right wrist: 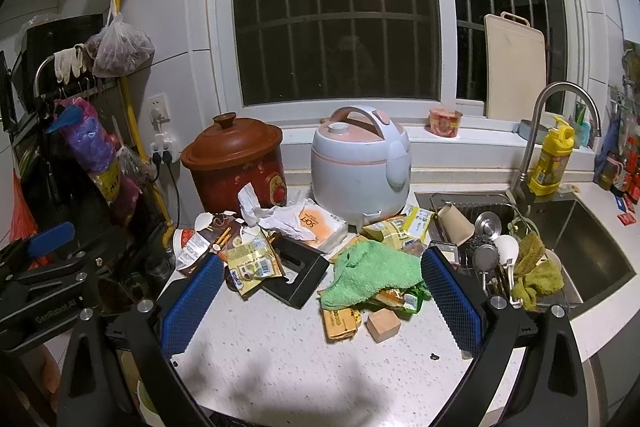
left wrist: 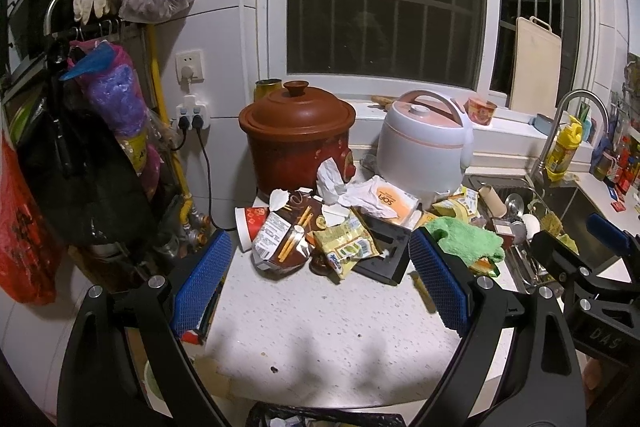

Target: Collect trash

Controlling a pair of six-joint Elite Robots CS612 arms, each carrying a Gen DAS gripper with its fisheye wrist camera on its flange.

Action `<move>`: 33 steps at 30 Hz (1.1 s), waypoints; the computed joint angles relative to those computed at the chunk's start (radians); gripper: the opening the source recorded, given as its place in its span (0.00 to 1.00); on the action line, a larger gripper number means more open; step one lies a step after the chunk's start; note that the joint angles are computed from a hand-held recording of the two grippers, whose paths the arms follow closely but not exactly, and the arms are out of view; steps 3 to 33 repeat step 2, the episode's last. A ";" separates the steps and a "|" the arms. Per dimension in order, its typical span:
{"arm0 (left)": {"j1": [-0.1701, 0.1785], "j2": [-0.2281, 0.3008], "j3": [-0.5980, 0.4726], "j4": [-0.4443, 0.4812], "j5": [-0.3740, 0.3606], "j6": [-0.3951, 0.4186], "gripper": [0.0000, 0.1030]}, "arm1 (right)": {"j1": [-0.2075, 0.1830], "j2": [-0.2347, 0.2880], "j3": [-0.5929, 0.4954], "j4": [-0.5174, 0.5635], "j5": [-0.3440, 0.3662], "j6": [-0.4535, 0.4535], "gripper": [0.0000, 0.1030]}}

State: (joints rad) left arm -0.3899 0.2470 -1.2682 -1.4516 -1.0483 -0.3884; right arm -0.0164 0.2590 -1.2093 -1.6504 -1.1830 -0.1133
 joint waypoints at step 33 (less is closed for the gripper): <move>-0.001 0.000 -0.001 0.003 -0.001 0.002 0.85 | -0.001 -0.001 0.001 0.003 -0.001 0.000 0.95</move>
